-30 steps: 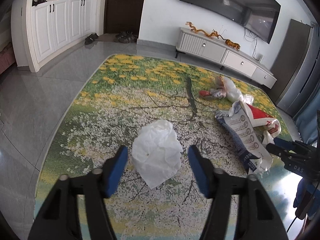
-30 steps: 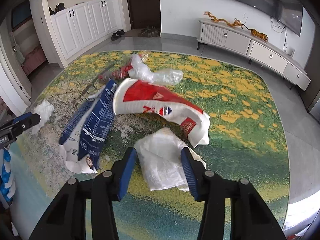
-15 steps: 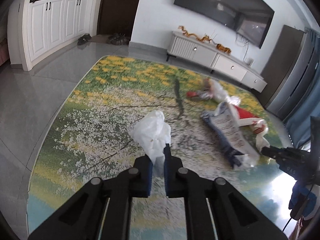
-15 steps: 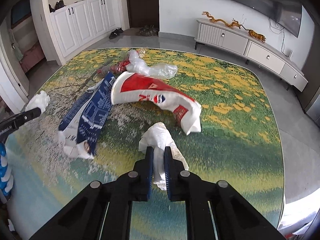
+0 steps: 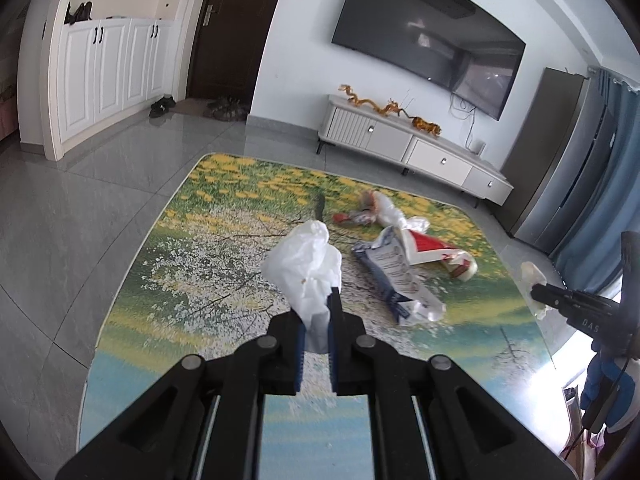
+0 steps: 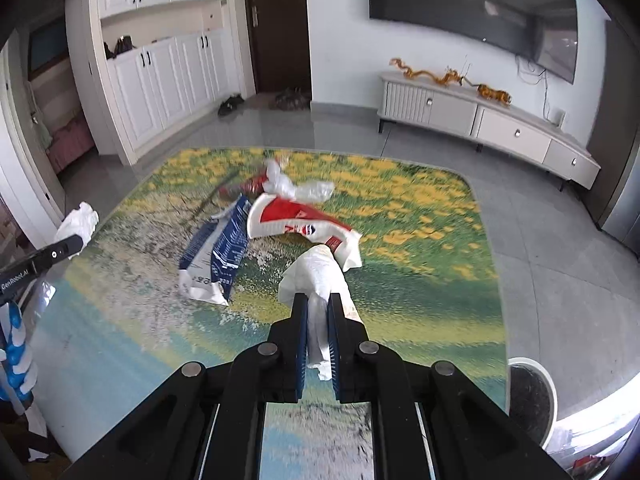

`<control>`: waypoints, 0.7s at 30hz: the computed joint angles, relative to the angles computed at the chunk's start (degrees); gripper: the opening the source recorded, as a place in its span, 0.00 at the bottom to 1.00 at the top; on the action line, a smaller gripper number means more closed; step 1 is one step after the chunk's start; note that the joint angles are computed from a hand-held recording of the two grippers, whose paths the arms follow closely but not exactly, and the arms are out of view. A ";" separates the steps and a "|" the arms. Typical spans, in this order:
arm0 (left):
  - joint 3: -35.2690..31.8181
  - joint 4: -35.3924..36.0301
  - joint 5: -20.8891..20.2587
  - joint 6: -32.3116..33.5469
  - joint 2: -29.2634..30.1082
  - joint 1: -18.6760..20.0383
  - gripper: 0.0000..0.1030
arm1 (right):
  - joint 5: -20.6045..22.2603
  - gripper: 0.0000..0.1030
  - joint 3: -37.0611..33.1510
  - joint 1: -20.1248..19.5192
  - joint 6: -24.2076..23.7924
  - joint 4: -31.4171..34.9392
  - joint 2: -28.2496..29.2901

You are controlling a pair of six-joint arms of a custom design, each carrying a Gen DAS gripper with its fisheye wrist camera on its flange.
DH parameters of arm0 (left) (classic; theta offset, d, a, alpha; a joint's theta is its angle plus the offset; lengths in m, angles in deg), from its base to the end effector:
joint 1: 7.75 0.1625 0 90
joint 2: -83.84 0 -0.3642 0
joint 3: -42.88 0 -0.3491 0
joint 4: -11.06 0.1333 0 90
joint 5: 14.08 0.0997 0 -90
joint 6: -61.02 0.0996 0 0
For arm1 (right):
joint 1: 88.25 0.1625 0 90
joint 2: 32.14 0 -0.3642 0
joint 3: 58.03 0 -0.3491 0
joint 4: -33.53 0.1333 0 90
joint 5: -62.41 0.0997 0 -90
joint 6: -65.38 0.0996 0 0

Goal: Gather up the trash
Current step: 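Carry both white tissues over the white bin and open both tools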

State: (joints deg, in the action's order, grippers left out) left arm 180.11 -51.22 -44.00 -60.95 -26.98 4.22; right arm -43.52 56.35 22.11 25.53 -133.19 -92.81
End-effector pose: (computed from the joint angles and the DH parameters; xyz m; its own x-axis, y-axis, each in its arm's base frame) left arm -0.1514 -0.2566 0.2377 -0.7953 -0.4386 -0.4185 0.1916 0.4732 -0.8599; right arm 0.2783 -0.4452 0.1494 -0.5156 -0.7326 0.4444 -0.8474 0.5126 -0.1382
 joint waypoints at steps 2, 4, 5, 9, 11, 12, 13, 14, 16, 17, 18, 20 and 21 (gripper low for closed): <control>-0.58 1.62 -0.76 -1.89 0.85 -1.60 0.08 | 0.84 0.09 1.25 -0.27 -0.06 -0.17 -2.24; -1.10 2.05 -1.06 -2.89 1.86 -2.49 0.08 | 1.65 0.09 2.30 -0.68 -0.18 -0.12 -4.38; -1.43 2.18 -1.31 -3.49 2.63 -3.04 0.08 | 1.98 0.09 2.63 -0.88 -0.24 -0.08 -5.22; -3.00 0.82 -1.42 -3.13 6.15 -4.01 0.08 | 3.81 0.09 4.24 -2.18 -0.63 -0.06 -9.40; -3.65 -1.03 -1.05 -1.65 7.90 -3.77 0.08 | 4.62 0.09 4.80 -3.02 -0.66 -0.30 -11.02; -4.01 -2.93 -0.68 0.02 9.00 -3.51 0.08 | 5.12 0.09 5.15 -3.62 -0.58 -0.48 -11.97; -4.22 -4.32 -0.49 1.25 9.74 -3.40 0.08 | 5.50 0.09 5.42 -4.13 -0.47 -0.59 -12.71; -4.54 -6.20 -0.15 3.02 10.78 -3.07 0.08 | 5.89 0.09 5.73 -4.74 -0.41 -0.74 -13.53; -5.07 -10.15 0.43 6.86 12.66 -2.36 0.08 | 6.64 0.09 6.28 -6.18 -0.32 -0.96 -15.16; -5.28 -12.48 0.78 9.06 13.57 -1.89 0.08 | 7.05 0.09 6.55 -7.09 -0.16 -1.05 -16.00; -5.57 -15.55 1.24 11.92 14.80 -1.23 0.08 | 7.26 0.09 6.70 -7.72 -0.04 -1.10 -16.62; -6.07 -22.28 2.00 18.15 17.37 0.18 0.08 | 7.91 0.09 7.29 -9.81 0.27 -1.38 -18.28; -6.50 -26.72 2.30 22.30 19.30 1.05 0.08 | 8.17 0.09 7.48 -10.54 0.34 -1.33 -18.95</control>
State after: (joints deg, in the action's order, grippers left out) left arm 173.60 -77.93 -41.70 -38.66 -7.68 5.27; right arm -35.34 63.83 11.57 25.86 -134.52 -111.75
